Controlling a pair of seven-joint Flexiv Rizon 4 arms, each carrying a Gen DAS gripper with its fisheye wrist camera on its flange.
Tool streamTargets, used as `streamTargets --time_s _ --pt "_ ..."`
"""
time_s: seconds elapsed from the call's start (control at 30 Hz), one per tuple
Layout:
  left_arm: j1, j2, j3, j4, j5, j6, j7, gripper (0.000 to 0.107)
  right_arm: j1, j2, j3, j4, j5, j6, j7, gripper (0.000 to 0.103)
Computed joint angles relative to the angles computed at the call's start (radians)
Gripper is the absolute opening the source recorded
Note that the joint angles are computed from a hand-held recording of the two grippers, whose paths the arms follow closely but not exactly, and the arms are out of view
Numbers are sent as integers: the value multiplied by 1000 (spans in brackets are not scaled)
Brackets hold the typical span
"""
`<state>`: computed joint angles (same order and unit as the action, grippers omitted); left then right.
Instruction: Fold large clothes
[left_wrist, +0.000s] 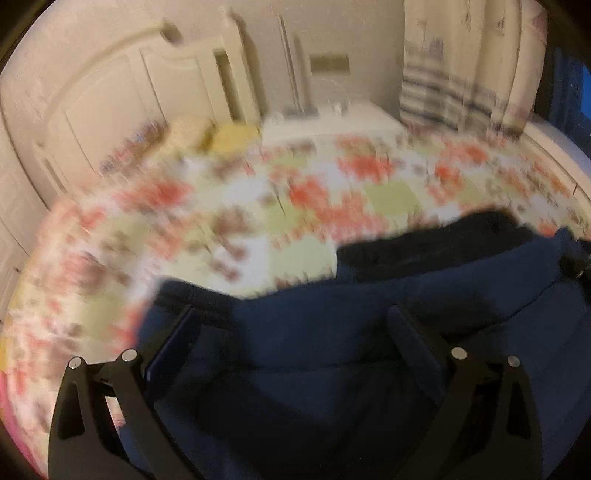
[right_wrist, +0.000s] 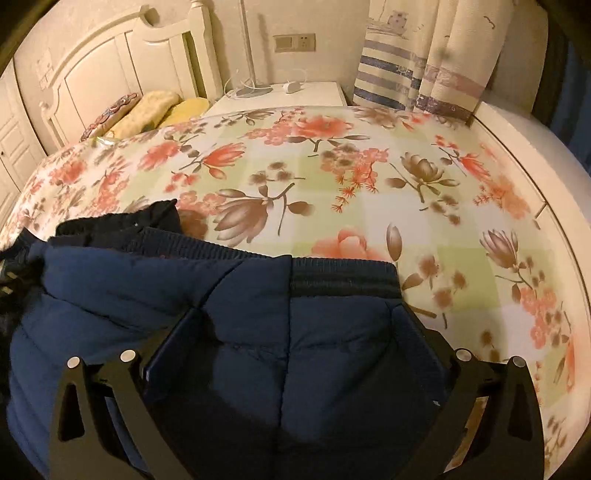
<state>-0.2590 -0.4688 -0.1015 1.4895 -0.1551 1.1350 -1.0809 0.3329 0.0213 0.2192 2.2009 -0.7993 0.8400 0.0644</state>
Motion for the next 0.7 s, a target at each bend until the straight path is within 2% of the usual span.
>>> streamTargets --time_s 0.07,0.1,0.23,0.27,0.33,0.4,0.43,0.47,0.53,0.57,0.6,0.63,0.7 --pt "60 51 -94 74 -124 57 116 101 -2 -8 -4 1 -18 19 20 99" --pt "62 58 -104 81 -128 62 131 101 -2 -13 -5 -1 -25 20 27 99" --pt "-35 21 -34 34 -13 -10 114 101 1 -1 -1 9 -26 4 28 99" --pt "-80 -5 0 10 63 -39 102 101 1 -1 -1 10 -29 7 31 99" --pt "-131 -22 47 2 156 7 53 101 -2 1 -2 14 -35 17 41 99" --pt "-119 -21 35 -6 156 -19 64 101 -6 8 -2 20 -32 20 38 99" --pt "-89 -19 3 -6 122 -40 105 101 -5 9 1 19 -30 14 37 99" --pt "-73 -18 -5 -6 109 -22 122 101 -5 10 1 19 -29 11 34 99" --pt "-83 -28 45 -19 138 59 62 101 -7 15 2 23 -30 13 35 99" --pt "-63 -45 56 -52 112 44 21 101 -8 13 2 22 -32 14 38 99" --pt "-29 -58 34 -80 57 -21 18 101 -8 12 2 21 -32 15 38 99" --pt "20 -86 1 -130 -24 -144 14 101 -8 11 2 20 -32 13 38 99" --pt "92 -145 -47 -215 -149 -330 5 101 -8 11 2 20 -33 14 40 99"
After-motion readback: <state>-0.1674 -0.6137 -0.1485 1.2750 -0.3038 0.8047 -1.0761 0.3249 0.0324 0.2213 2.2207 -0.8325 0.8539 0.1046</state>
